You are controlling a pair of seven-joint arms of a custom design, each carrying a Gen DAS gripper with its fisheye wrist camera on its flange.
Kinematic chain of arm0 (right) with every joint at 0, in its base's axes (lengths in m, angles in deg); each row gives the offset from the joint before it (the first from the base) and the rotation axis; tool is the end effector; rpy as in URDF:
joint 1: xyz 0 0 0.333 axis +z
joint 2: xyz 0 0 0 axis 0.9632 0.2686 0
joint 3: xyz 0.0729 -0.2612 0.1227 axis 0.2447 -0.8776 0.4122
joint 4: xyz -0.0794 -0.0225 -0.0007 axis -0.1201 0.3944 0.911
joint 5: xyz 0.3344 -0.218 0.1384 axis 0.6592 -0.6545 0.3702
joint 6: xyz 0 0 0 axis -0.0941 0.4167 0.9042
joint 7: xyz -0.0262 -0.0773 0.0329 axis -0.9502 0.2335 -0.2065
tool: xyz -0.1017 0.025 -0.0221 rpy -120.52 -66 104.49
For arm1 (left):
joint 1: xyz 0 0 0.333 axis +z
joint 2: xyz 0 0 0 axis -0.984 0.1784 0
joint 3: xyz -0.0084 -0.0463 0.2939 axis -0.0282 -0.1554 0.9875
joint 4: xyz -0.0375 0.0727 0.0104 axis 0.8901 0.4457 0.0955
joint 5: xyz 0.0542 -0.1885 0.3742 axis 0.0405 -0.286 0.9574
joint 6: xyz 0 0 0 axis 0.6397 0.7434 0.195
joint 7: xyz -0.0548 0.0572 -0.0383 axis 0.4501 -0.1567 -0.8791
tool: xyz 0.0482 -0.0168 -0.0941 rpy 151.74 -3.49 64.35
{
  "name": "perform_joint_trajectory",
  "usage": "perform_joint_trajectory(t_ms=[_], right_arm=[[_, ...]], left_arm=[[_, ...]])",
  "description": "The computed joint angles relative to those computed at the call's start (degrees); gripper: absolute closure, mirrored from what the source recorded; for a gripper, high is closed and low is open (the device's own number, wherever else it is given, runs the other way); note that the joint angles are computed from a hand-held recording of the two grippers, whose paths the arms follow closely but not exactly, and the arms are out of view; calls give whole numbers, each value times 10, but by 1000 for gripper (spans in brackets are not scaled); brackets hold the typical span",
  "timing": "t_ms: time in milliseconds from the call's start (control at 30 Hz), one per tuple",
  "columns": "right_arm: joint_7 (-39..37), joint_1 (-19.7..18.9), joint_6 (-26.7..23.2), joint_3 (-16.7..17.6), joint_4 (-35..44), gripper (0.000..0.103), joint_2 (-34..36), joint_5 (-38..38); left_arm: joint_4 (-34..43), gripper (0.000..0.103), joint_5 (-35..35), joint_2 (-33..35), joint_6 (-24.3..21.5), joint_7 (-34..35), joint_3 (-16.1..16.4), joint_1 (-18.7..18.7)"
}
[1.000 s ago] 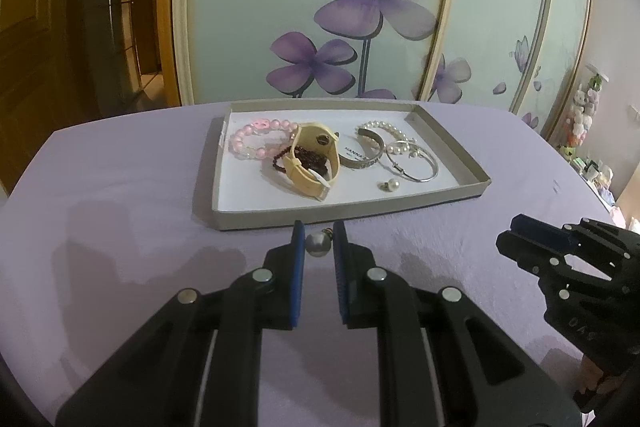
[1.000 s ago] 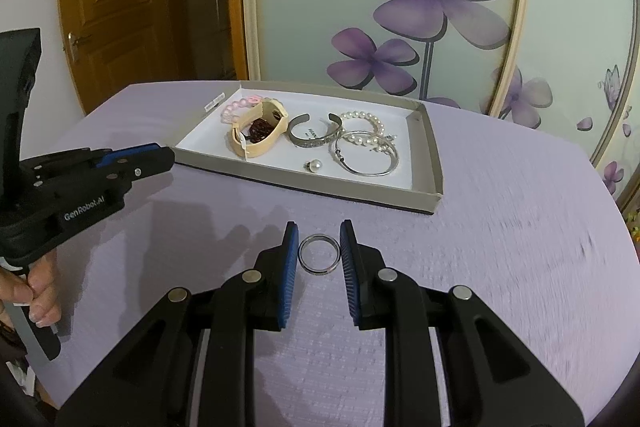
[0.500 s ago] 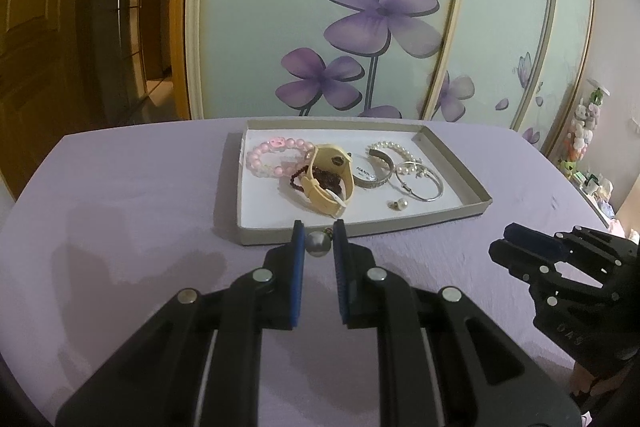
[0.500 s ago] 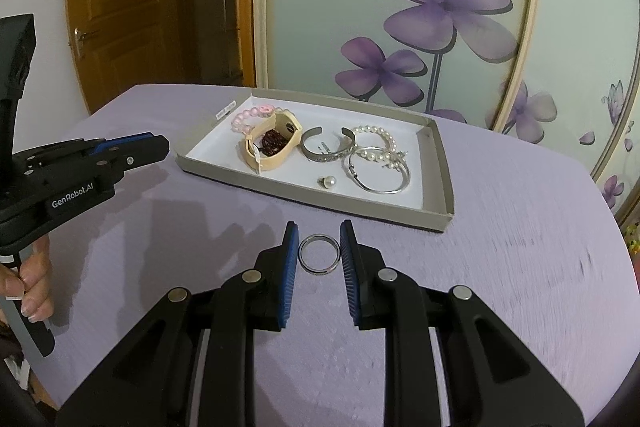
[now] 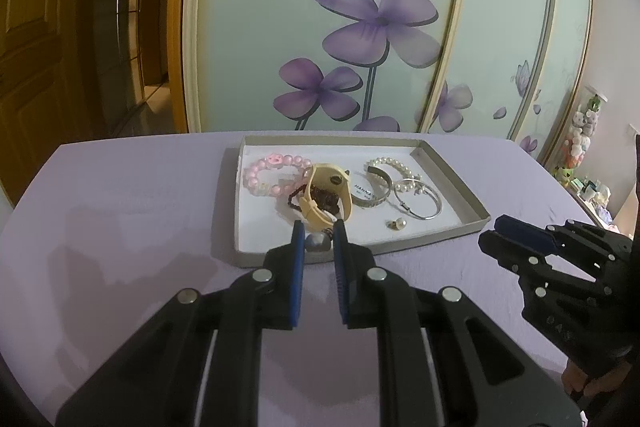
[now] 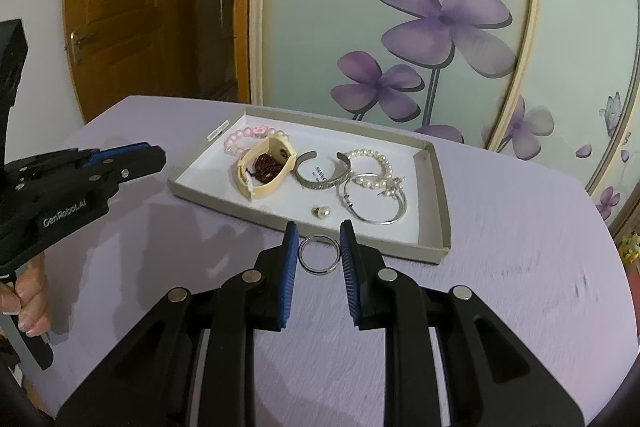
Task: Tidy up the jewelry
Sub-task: 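Carry the pendant and ring into the tray and open both tools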
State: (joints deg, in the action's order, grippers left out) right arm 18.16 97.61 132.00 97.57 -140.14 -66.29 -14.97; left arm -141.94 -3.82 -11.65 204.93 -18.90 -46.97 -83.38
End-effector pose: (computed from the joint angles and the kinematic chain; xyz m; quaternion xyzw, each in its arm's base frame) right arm 0.5315 0.3421 0.5504 -0.7734 0.4590 -0.2459 0.3615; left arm 0.5038 -0.1484 0.5575 -0.6538 0.6022 -0.3612 0.2818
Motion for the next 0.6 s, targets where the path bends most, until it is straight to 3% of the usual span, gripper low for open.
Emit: perform_joint_trajectory(t_ms=[600], right_arm=[[24,27,-2,-49,143,81,118,-12]], left_arm=[[67,89,-7,73,18,17,7,4]])
